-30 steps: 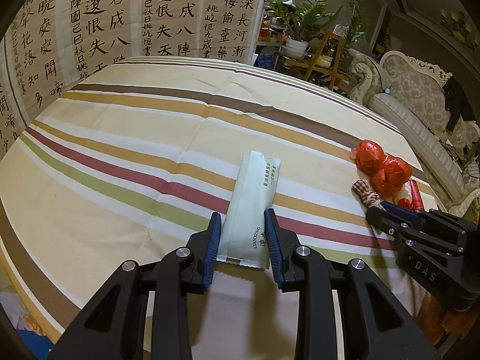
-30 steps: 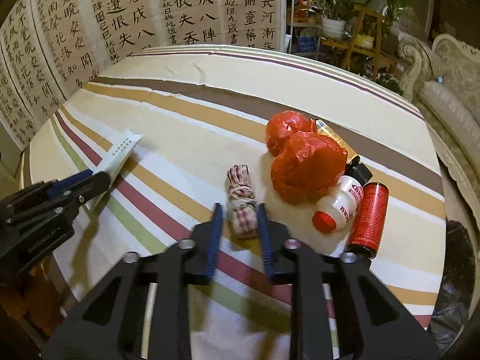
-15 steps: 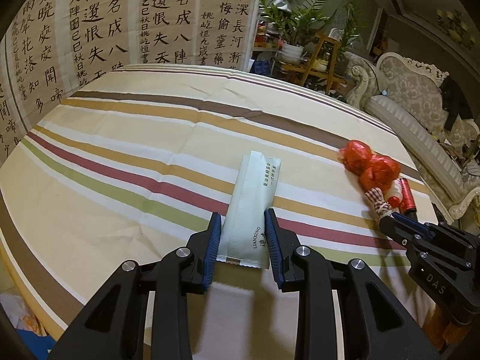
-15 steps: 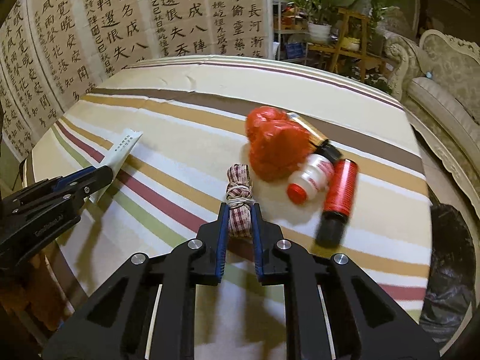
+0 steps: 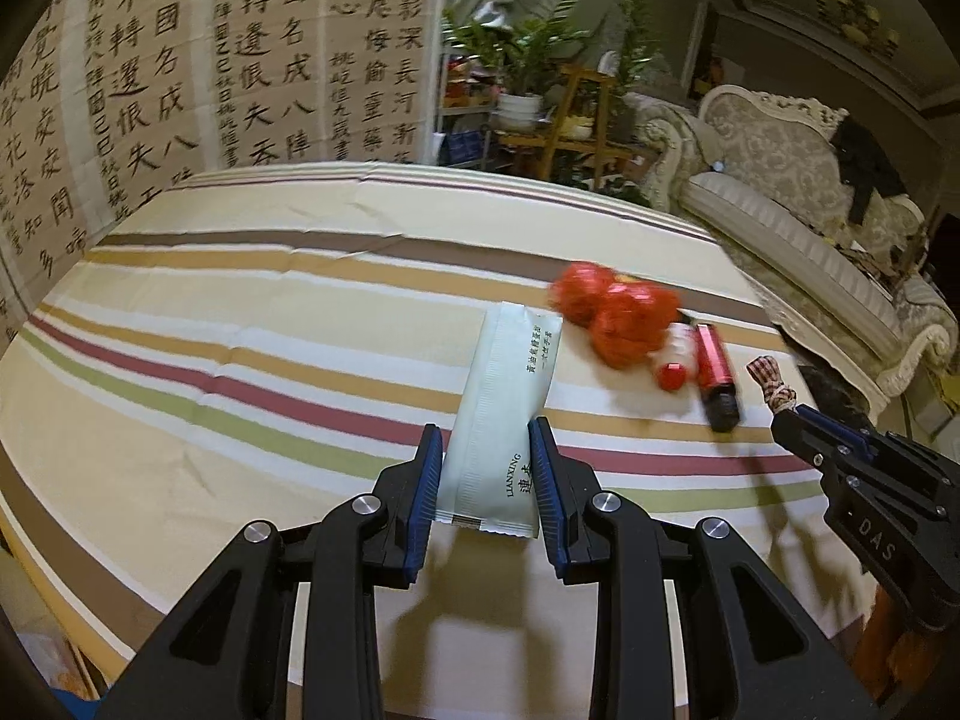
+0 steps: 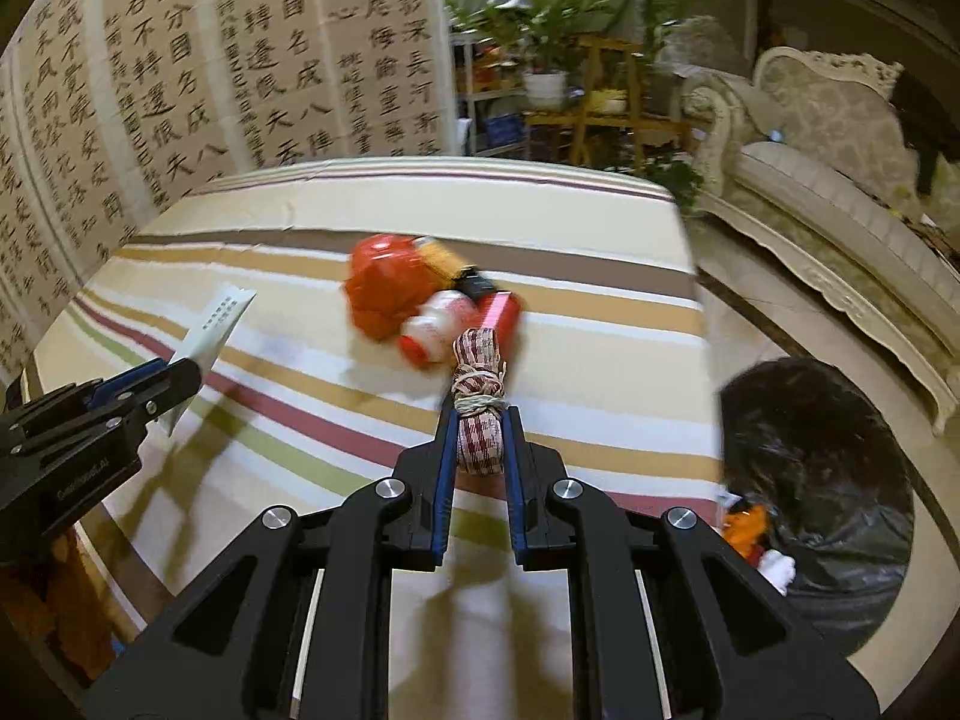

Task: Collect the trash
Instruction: 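Carry the packet and twine bundle over the black bin and open both grippers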

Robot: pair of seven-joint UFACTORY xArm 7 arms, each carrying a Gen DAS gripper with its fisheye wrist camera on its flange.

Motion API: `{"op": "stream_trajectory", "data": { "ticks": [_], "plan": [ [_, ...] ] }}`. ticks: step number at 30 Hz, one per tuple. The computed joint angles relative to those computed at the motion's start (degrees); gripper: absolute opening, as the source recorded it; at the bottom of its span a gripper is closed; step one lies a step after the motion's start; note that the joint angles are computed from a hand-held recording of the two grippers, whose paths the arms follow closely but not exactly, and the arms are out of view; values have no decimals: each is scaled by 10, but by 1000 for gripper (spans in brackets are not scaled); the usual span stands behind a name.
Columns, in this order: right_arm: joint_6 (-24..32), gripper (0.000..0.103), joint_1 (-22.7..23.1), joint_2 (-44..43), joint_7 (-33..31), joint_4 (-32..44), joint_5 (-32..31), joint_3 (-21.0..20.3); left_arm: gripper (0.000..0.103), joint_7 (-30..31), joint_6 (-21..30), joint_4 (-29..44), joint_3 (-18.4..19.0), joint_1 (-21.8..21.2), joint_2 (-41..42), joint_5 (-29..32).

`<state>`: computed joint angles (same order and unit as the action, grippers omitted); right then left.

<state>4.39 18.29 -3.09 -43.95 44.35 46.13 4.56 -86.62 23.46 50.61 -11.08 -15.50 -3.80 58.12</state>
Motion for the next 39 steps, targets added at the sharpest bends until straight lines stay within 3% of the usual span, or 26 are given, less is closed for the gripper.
{"op": "stream_trajectory", "data": {
  "ticks": [8, 16, 21, 29, 34, 39],
  "plan": [
    [-39, 15, 3, -31, -28, -31, 45, -52, 31, 5, 5, 66, -9, -44, 51, 23],
    [-56, 15, 11, -40, -89, -41, 125, -124, 31, 46, 3, 154, 14, -111, 126, 18],
    [-64, 15, -6, -35, -136, -36, 174, -143, 31, 77, 3, 216, 35, -156, 176, 11],
    [-57, 15, -57, -16, -228, -12, 271, -137, 31, 149, 9, 321, 67, -220, 261, -34],
    [-57, 15, -98, 8, -252, 7, 297, -115, 31, 192, 19, 367, 90, -248, 297, -69],
    [-51, 15, -139, 32, -236, 24, 283, -87, 31, 228, 30, 408, 106, -266, 329, -103]
  ]
}}
